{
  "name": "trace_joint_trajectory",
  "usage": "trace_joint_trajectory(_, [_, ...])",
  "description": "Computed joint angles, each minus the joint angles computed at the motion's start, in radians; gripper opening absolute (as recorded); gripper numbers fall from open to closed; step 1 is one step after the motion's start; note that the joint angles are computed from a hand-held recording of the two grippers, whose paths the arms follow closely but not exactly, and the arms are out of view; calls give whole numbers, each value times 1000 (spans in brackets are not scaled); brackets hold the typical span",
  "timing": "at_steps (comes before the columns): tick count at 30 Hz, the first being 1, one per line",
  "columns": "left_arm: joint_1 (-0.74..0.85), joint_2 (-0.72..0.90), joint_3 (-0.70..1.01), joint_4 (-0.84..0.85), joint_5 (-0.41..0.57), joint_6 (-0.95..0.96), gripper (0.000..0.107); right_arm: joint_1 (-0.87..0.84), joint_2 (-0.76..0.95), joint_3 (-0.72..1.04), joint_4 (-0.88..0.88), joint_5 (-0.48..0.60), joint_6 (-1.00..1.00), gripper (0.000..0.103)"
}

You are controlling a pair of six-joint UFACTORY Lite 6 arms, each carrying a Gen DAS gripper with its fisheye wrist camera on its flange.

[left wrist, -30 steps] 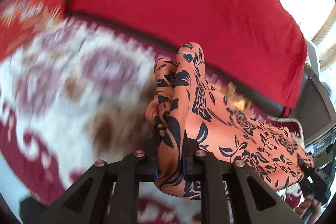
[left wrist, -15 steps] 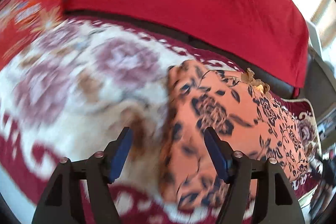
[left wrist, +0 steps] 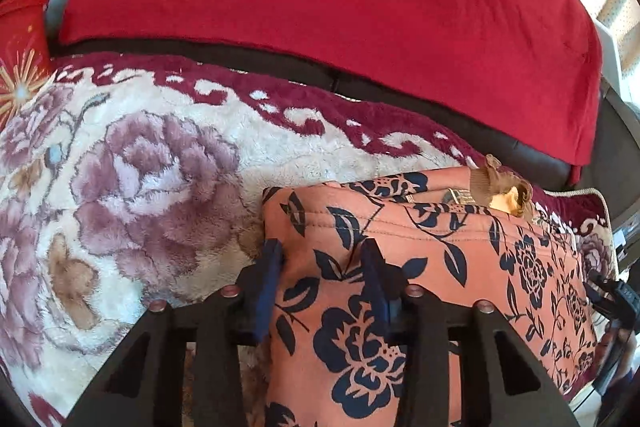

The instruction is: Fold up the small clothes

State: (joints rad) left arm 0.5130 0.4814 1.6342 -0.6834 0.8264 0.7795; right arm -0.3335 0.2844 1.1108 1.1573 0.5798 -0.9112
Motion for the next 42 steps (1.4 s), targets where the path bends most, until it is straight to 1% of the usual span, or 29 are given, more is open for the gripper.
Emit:
trace_joint_trajectory(1, [0, -3, -6, -5, -6, 1, 36, 22, 31, 37, -44, -22, 35, 65])
trace_joint_trajectory(2, [1, -8, -13, -3, -14, 6, 31, 29, 42, 53, -71, -27, 51, 46])
trace_joint_trajectory(3, [-2, -13, -21, 8, -25, 10, 16, 48, 61, 81, -131, -39, 100, 23])
trace_joint_trajectory(4, [-6, -15, -25, 18, -37, 16, 6, 73, 55, 91, -208, -70, 163, 22])
trace_joint_trajectory(5, [-6, -22, -34, 17, -48, 27, 5, 91, 40, 88, -247, -92, 190, 14])
trace_joint_trajectory(6, [-2, -42, -54, -3, -61, 55, 4, 107, 16, 78, -300, -112, 232, 9])
trace_joint_trajectory(7, [2, -72, -75, -27, -73, 84, 3, 129, -29, 57, -376, -150, 294, 7])
trace_joint_trajectory(9, [15, -147, -126, -85, -87, 153, 3, 162, -120, 21, -494, -201, 390, 6])
trace_joint_trajectory(12, [41, -225, -154, -173, -72, 228, 3, 198, -209, 20, -633, -225, 503, 6])
trace_joint_trajectory(14, [50, -240, -141, -217, -75, 249, 3, 214, -211, 63, -705, -236, 577, 6])
trace_joint_trajectory(18, [0, -142, -64, -160, -159, 180, 3, 224, -55, 213, -783, -259, 681, 6])
trace_joint_trajectory(19, [-27, -76, -30, -110, -199, 132, 5, 226, 30, 268, -823, -257, 728, 6])
trace_joint_trajectory(20, [-43, -29, 1, -55, -206, 81, 6, 225, 113, 315, -822, -251, 741, 6])
trace_joint_trajectory(22, [-86, 127, 123, 141, -178, -99, 7, 205, 246, 401, -721, -176, 670, 9])
trace_joint_trajectory(24, [-93, 176, 165, 214, -151, -165, 9, 198, 259, 370, -653, -186, 631, 12])
trace_joint_trajectory(25, [-80, 145, 131, 190, -166, -137, 21, 197, 203, 306, -621, -220, 607, 17])
trace_joint_trajectory(26, [-70, 111, 103, 188, -175, -134, 32, 197, 159, 267, -618, -228, 608, 39])
trace_joint_trajectory(27, [-54, 77, 78, 163, -175, -112, 50, 194, 110, 229, -629, -226, 615, 68])
trace_joint_trajectory(28, [-21, 4, 18, 99, -179, -55, 56, 195, 32, 169, -628, -245, 613, 75])
trace_joint_trajectory(29, [-3, -43, -24, 62, -185, -21, 57, 198, -66, 89, -596, -284, 586, 76])
trace_joint_trajectory(30, [36, -132, -97, -10, -177, 41, 61, 197, -126, 49, -533, -285, 526, 76])
trace_joint_trajectory(31, [69, -211, -161, -64, -159, 86, 64, 194, -193, 9, -429, -252, 428, 76])
trace_joint_trajectory(33, [125, -340, -267, -123, -105, 152, 66, 197, -307, -64, -219, -142, 256, 76])
trace_joint_trajectory(35, [215, -513, -411, -177, -5, 233, 66, 245, -368, -126, -33, -50, 93, 76])
trace_joint_trajectory(36, [266, -591, -474, -199, 53, 270, 68, 266, -376, -144, 19, -29, 48, 79])
trace_joint_trajectory(37, [332, -674, -539, -213, 128, 308, 69, 301, -354, -156, 113, 9, -26, 81])
trace_joint_trajectory(39, [417, -764, -606, -218, 219, 341, 72, 346, -243, -137, 255, 45, -113, 83])
trace_joint_trajectory(40, [482, -815, -635, -208, 289, 359, 72, 367, -163, -104, 271, 15, -94, 83])
trace_joint_trajectory(42, [576, -866, -647, -187, 383, 380, 72, 386, -35, -39, 196, -60, 70, 82])
